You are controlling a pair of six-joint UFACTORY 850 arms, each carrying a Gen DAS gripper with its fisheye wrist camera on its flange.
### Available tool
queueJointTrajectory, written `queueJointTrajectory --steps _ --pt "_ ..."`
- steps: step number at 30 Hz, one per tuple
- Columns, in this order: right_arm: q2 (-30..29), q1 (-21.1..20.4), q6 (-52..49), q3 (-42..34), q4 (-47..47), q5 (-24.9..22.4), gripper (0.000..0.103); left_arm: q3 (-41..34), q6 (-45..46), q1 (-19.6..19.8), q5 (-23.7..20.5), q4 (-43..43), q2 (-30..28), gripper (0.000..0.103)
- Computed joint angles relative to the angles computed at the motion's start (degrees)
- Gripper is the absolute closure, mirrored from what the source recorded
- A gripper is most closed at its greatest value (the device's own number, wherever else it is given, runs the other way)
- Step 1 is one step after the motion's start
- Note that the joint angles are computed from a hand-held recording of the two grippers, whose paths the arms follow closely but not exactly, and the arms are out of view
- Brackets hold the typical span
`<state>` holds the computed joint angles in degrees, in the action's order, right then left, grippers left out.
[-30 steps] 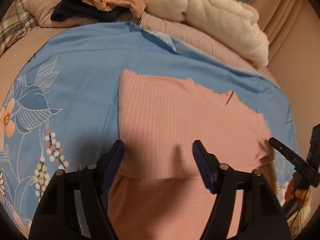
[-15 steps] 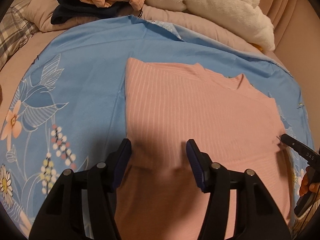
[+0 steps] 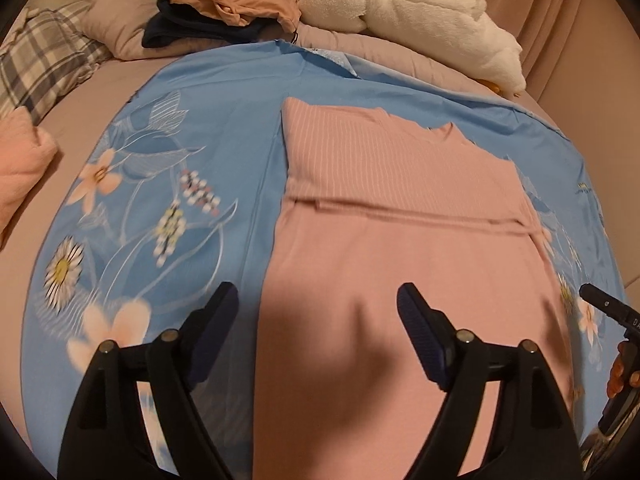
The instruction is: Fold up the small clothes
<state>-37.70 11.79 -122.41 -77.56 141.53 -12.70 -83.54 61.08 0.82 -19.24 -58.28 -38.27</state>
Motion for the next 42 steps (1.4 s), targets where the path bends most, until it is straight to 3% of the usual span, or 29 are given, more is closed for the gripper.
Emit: queueJointTrajectory --steps 7,11,15,21,25,28,31,34,37,39,42 --pt "4.6 0.5 -4.2 8.6 7.7 -3.0 0.044 9.3 10.3 1.1 1.1 -9.1 6.6 0.018" --pt "6.2 0.5 -5.1 12.2 10.7 -4.3 0.044 13.7 15.1 1.9 1.0 -13.8 9.8 0.008" --pt "7.1 0.7 -5.2 14.9 12.3 -4.5 0.044 15.4 14.8 2.9 -0.2 -14.1 10.9 0.003" --pt "8.0 0.4 -2.8 18.2 11.3 -5.3 0.044 16.6 10.6 5.4 -3.8 -10.5 10.3 0.002" --pt "8.3 0.0 1.2 19.6 7.4 -5.7 0.044 16.7 8.0 8.0 -8.8 -7.8 8.9 0.002" --pt "8.0 -0.1 4.3 20.0 3.6 -5.7 0.044 17.3 7.2 8.9 -10.1 -6.7 8.3 0.002" --pt "7.8 0.1 5.1 20.0 2.2 -5.7 0.044 18.4 9.9 9.3 -11.6 -8.3 8.4 0.003" --pt "7.7 0.1 10.9 19.7 -5.1 -6.6 0.044 18.9 12.7 9.6 -14.1 -10.0 8.3 0.004" --pt "7.1 0.2 15.9 19.2 -12.7 -8.6 0.044 18.8 13.7 9.6 -15.5 -9.9 8.0 0.012" --pt "6.8 0.1 16.7 19.3 -14.4 -10.3 0.044 18.5 14.2 9.9 -17.2 -10.2 7.6 0.026" --pt "6.1 -0.3 17.3 19.0 -15.5 -12.5 0.044 17.6 14.1 10.4 -20.3 -10.1 6.7 0.032"
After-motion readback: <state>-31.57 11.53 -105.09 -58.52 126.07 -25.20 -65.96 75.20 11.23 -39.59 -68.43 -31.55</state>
